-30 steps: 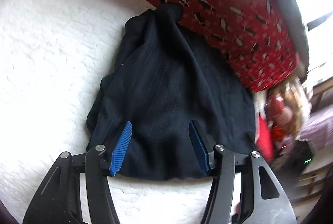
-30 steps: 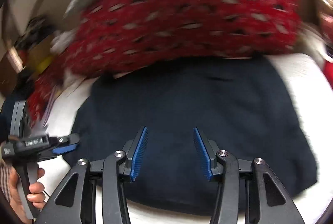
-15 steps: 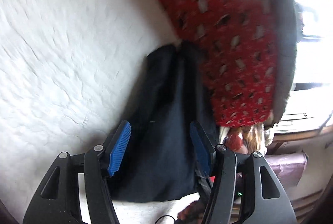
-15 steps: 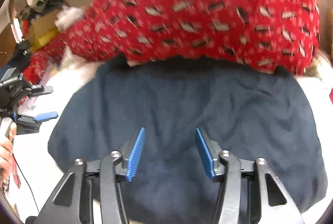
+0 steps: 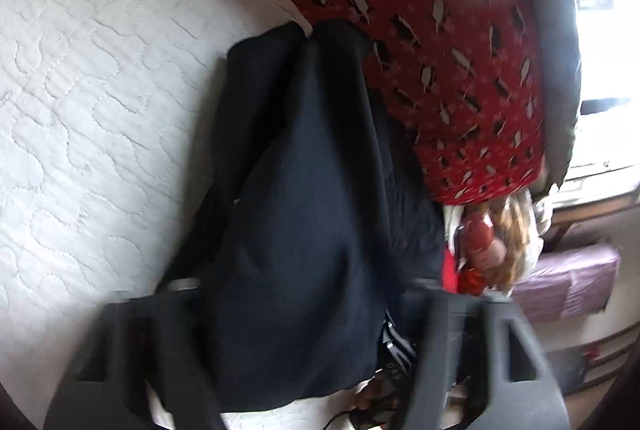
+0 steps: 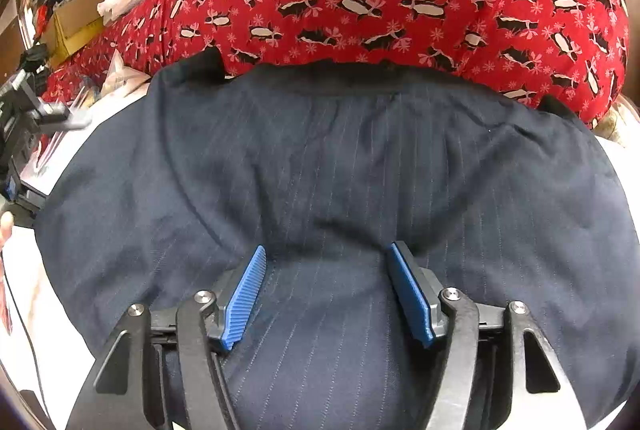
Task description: Fold large clothes
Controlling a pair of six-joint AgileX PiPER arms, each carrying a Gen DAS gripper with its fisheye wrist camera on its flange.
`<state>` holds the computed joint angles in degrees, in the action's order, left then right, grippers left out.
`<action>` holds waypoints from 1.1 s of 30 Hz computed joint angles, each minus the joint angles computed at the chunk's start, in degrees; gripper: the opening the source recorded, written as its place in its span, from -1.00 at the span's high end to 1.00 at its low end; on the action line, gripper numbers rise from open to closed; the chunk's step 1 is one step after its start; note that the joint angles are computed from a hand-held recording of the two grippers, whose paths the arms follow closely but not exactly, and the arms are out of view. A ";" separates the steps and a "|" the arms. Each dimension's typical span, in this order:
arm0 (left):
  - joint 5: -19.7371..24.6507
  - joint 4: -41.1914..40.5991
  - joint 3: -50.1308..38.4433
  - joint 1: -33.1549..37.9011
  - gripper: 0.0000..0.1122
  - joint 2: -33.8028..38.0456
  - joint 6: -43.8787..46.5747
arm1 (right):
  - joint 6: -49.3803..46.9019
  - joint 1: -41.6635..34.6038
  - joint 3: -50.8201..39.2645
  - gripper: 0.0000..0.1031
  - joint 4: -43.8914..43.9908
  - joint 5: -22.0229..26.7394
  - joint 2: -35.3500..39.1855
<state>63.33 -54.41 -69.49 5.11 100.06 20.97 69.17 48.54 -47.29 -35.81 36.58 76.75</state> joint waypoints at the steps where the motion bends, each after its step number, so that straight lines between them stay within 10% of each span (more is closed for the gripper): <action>1: 0.32 -0.53 1.04 0.76 0.50 -0.71 0.76 | -1.28 -0.39 -0.42 -0.27 1.04 0.33 -0.18; 9: -0.57 -4.33 2.63 -2.02 0.77 -9.66 -0.54 | 1.32 -2.86 2.33 -0.23 1.69 5.89 -10.21; 16: -5.16 -3.26 -1.83 -13.04 0.89 -12.52 -5.83 | 3.04 -5.10 8.94 -0.33 -4.67 20.11 -23.09; 20: -8.26 -0.55 -6.09 -20.47 0.95 -8.53 -10.66 | -3.97 -15.01 18.62 -0.39 0.53 9.57 -30.03; 33: -8.77 -1.30 -6.37 -30.97 0.95 2.61 -15.40 | -1.02 -13.87 21.02 -0.57 -2.46 6.38 -31.20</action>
<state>54.57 -55.71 -75.86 -25.86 102.67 5.57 68.15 34.68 -26.27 -38.26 42.97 45.55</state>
